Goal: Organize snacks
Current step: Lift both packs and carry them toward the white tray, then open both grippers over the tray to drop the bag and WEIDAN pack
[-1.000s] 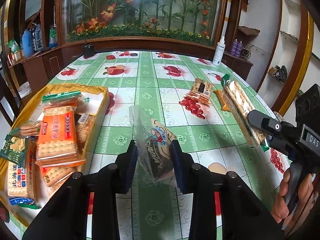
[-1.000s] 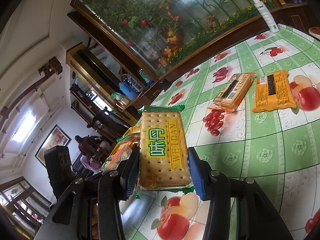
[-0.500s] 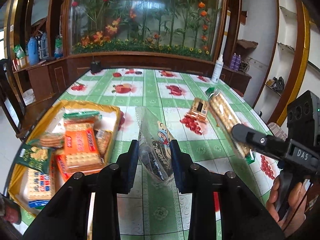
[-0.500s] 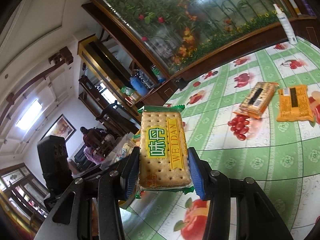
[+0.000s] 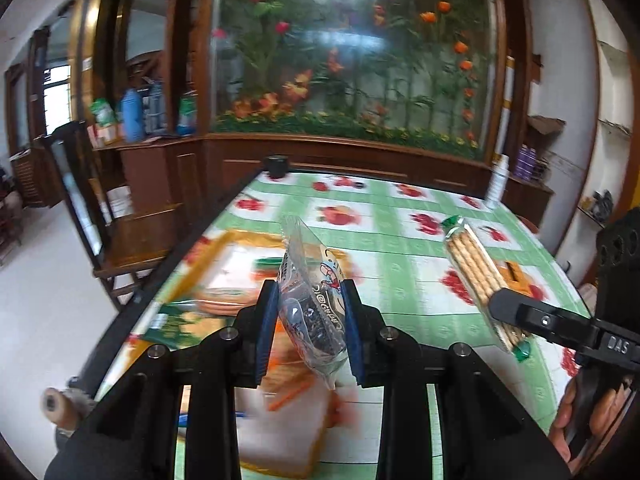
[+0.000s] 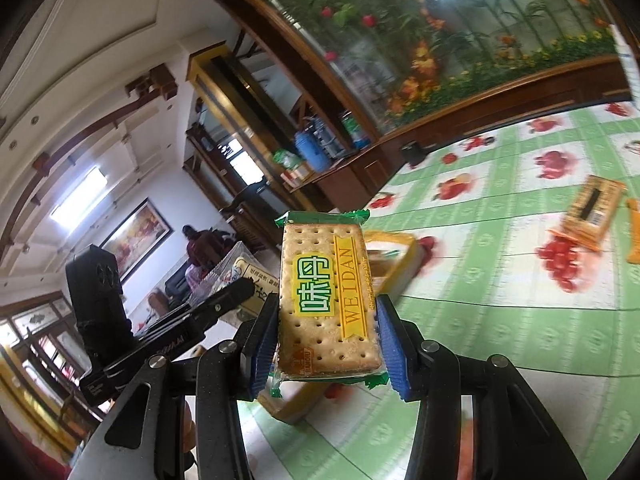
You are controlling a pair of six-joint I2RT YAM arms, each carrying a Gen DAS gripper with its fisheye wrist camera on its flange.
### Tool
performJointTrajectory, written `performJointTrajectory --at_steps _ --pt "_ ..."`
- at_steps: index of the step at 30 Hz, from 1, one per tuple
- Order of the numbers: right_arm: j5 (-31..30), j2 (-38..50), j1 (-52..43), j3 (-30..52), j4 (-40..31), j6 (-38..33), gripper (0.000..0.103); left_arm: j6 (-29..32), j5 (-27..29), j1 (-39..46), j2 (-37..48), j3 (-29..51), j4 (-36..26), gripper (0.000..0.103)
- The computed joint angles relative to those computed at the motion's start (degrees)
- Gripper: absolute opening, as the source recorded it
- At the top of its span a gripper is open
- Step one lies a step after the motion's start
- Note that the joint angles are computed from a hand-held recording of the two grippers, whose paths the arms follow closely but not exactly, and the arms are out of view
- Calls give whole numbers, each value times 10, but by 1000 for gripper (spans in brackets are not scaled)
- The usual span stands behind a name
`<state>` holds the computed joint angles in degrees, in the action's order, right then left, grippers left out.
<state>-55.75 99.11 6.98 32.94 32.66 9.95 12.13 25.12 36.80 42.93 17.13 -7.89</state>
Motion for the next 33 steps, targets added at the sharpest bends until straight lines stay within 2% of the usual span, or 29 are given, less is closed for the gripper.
performJointTrajectory --at_steps 6,13,24,29,33 --pt "46 17 89 29 6 19 47 30 37 99 80 6 57 28" --pt "89 49 159 59 4 26 47 42 49 144 170 15 116 28" --pt "131 79 207 94 -16 27 47 38 62 156 239 39 143 28" --pt "149 97 221 113 -29 26 47 24 46 134 273 48 169 28" --pt "178 118 240 132 -51 17 47 -1 12 105 311 65 196 30"
